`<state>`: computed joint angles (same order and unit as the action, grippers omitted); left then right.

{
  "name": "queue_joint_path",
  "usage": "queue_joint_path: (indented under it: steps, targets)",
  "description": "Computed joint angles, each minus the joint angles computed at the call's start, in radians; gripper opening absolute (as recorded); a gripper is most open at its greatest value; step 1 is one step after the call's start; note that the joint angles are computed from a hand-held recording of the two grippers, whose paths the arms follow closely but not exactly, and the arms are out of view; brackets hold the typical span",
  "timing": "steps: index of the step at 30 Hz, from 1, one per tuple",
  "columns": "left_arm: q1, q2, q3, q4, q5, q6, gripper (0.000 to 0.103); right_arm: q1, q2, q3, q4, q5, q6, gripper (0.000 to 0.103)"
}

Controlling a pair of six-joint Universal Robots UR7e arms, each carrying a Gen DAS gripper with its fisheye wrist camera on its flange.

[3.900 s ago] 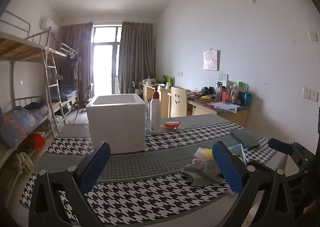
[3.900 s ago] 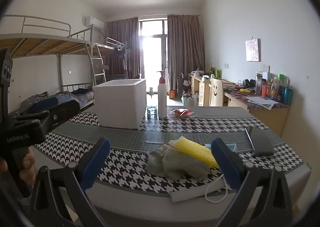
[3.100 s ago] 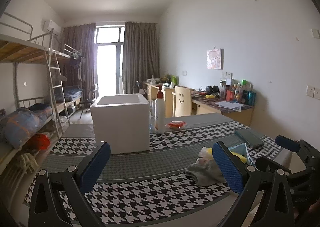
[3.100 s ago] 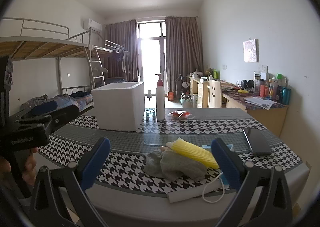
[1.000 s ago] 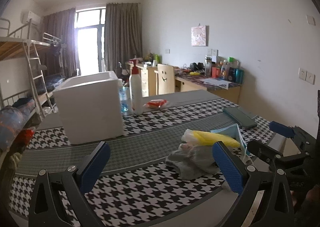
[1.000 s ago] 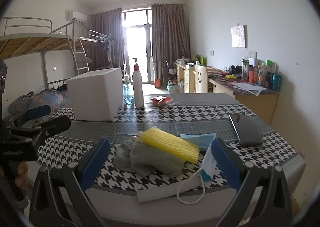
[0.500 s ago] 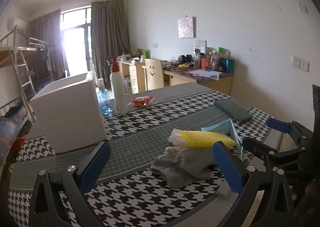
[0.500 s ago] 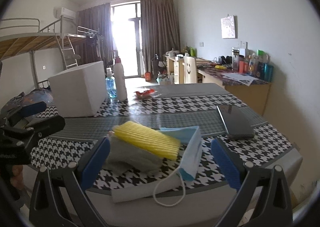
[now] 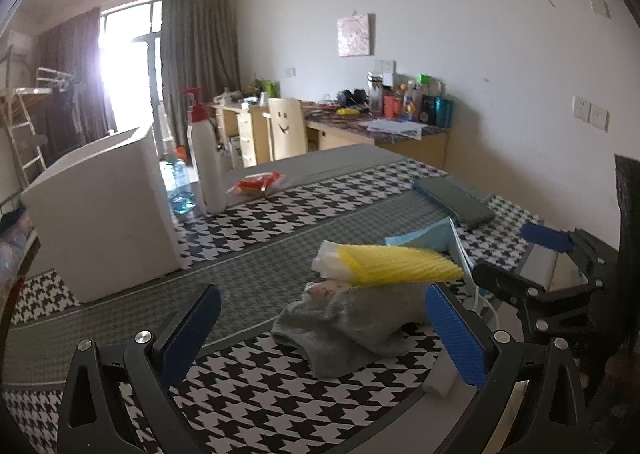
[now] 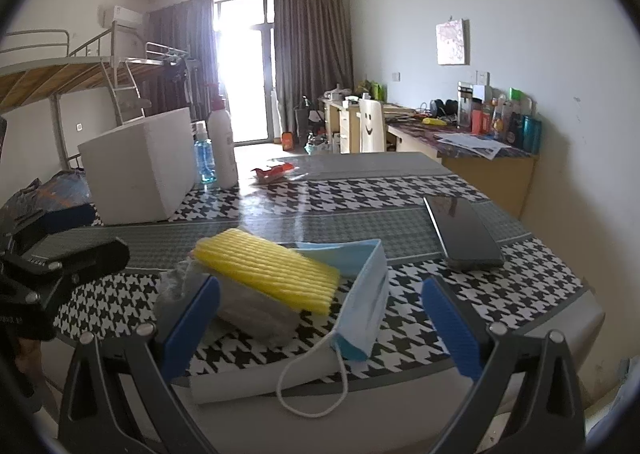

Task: Organize soft objects
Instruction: 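Move the left tool to the grey cloth while the right tool approaches the blue mask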

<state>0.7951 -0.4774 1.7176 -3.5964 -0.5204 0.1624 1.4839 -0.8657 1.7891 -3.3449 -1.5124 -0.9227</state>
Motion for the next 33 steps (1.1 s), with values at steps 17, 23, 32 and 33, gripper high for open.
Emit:
queue_joint_path:
  steps: [17, 23, 32, 33]
  targets:
    - [0.057, -0.012, -0.02, 0.247, -0.094, -0.157, 0.081, -0.016, 0.038, -0.073, 0.069, -0.039, 0.03, 0.097]
    - [0.071, -0.014, -0.031, 0.328, -0.095, -0.213, 0.07, -0.017, 0.047, -0.091, 0.075, -0.052, 0.036, 0.097]
    - [0.091, -0.019, -0.042, 0.412, -0.12, -0.264, 0.052, -0.018, 0.062, -0.12, 0.088, -0.06, 0.037, 0.097]
    - [0.092, -0.019, -0.043, 0.418, -0.12, -0.264, 0.05, -0.017, 0.065, -0.126, 0.092, -0.064, 0.04, 0.097]
